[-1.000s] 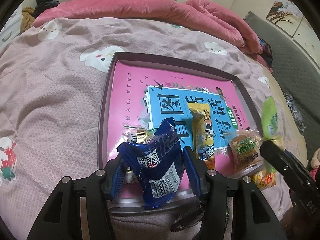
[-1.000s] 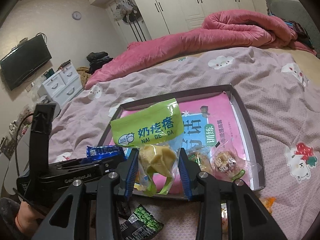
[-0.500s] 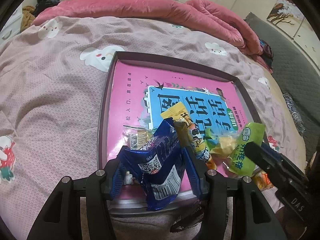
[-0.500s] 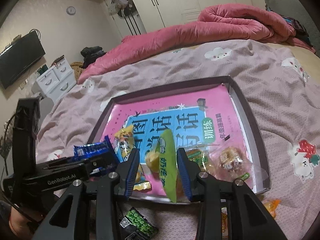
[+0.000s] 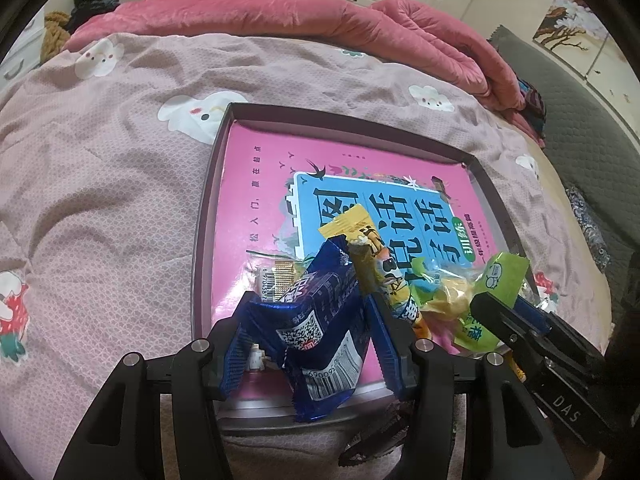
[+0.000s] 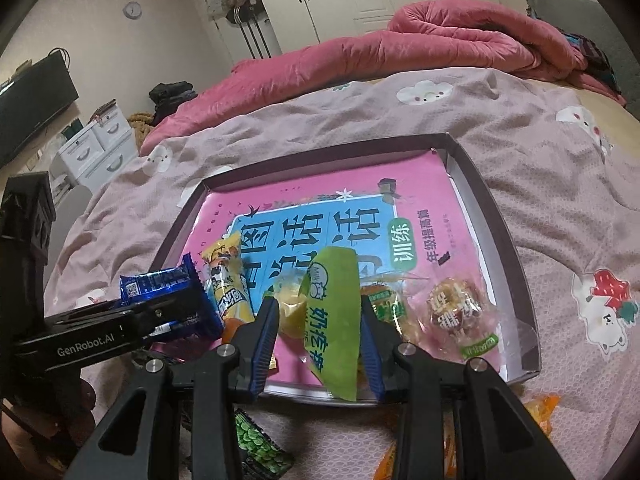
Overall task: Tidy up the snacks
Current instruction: 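Lower the blue biscuit bag into the tray and open the left tool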
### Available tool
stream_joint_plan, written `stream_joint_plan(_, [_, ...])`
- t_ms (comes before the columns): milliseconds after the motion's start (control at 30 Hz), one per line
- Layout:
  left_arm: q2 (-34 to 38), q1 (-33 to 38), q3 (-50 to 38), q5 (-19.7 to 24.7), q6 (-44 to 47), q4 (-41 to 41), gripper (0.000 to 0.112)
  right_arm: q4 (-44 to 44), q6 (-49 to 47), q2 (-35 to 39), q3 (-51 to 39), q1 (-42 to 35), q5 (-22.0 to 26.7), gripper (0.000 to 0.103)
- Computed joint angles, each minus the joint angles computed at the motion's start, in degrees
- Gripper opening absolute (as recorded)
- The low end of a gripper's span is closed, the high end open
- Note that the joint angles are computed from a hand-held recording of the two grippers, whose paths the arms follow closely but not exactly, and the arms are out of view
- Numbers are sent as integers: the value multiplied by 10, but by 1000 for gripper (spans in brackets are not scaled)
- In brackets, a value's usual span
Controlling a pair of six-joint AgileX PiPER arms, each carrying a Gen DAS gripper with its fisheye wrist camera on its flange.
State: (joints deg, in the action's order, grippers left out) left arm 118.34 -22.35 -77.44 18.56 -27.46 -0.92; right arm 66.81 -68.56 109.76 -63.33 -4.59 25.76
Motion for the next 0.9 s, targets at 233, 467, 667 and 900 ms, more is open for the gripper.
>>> stream_joint_plan(233, [-2, -1, -2, 5, 3, -6, 57, -3, -1, -4, 4, 1, 4, 39])
stream_joint_plan(467, [-5, -1, 0, 7, 4, -8, 57, 9, -8, -7, 11, -7, 23, 39])
stream_joint_plan(667, [-9, -3, 2, 6, -12, 15, 57, 16, -14, -10, 16, -13, 29, 39])
stream_joint_plan(900, [-14, -2, 5, 8, -6, 7, 57, 15, -17, -15, 21, -17, 30, 39])
